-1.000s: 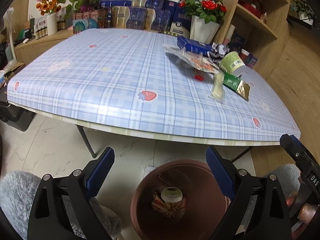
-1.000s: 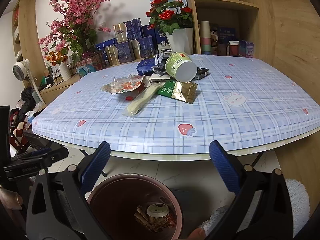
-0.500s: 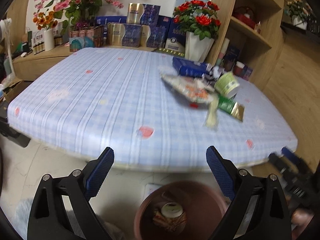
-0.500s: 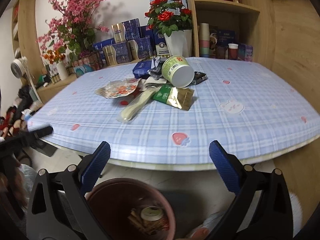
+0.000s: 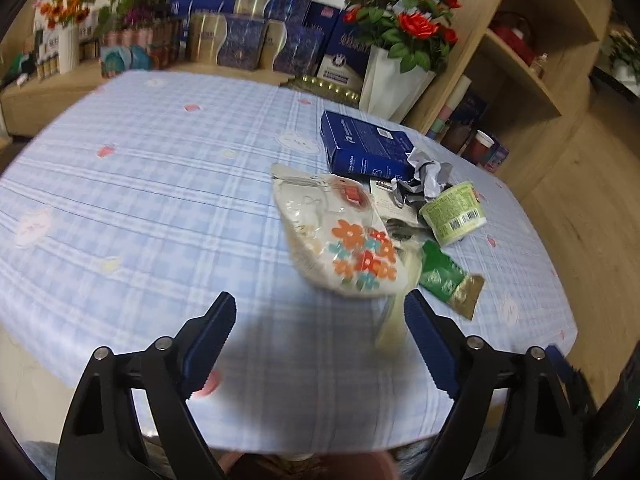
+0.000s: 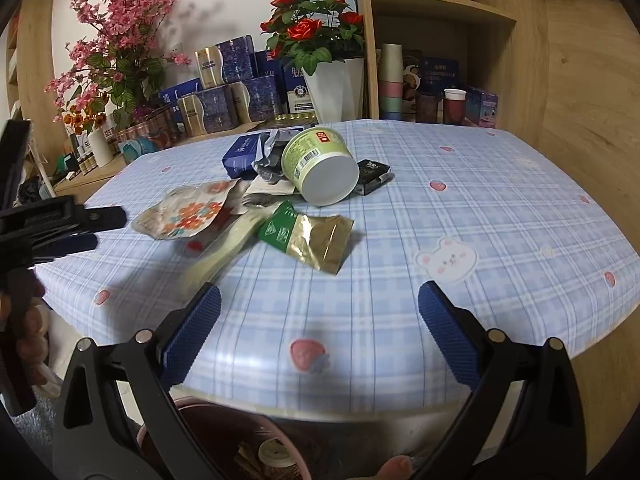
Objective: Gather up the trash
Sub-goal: 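Move the left tool back to the table and grasp the flowered plastic wrapper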
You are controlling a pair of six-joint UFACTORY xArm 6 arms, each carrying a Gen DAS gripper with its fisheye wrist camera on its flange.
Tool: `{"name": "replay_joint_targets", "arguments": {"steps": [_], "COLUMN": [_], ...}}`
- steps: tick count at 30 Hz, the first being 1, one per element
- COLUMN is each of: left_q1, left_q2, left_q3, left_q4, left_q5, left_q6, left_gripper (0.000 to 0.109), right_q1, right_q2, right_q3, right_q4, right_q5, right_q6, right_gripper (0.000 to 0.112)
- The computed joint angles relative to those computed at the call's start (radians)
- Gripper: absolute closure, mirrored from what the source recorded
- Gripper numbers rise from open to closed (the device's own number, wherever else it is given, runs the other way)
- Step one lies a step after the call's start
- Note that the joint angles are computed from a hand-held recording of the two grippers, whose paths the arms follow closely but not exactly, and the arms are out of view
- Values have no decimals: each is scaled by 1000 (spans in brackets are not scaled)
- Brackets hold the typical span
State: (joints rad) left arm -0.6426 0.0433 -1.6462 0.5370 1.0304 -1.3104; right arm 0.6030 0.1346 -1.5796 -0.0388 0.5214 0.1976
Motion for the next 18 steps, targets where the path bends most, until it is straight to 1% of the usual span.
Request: {"name": "replay_joint_targets", "arguments": {"steps": [4,7,10,12,13,14,15,16,17,18], "left_q1": [45,76,91,96,101,105,107,108,107,107], "left_q2": [62,94,111,117,117,116,111,107,107,93], "left_q3": [-46,-59,-58,-55,-47,-39,-29,-21,-25,-7], "left_q4": [-56,-103,-131,-140,-152,-168,-178,-187,-185,-179], "left_q5": [-39,-68,-92,-104,-120,-131,-140,-142,-124,-136], "left_q6": [-15,-49,-64,-68,-67,-63,-63,-63,-64,-73], "left_gripper": [31,35,36,41,49,60,67,78,78,79], "right_q1": [-10,-22,-30,-34,-34,-35,-36,-37,-38,-39], "right_q2": [56,104,144,165,171,180,189,201,212,224], "right_q3": [-72,-137,-191,-220,-229,-243,-255,-274,-291,-310], "right_q4": [27,87,116,123,125,126,131,138,141,143], "right_q5": [41,87,120,134,138,144,149,159,168,177], "right_q6": [-46,-99,-129,-149,-157,-167,-180,-199,-217,-236], "right_gripper": [15,15,15,15,15,15,15,15,15,15]}}
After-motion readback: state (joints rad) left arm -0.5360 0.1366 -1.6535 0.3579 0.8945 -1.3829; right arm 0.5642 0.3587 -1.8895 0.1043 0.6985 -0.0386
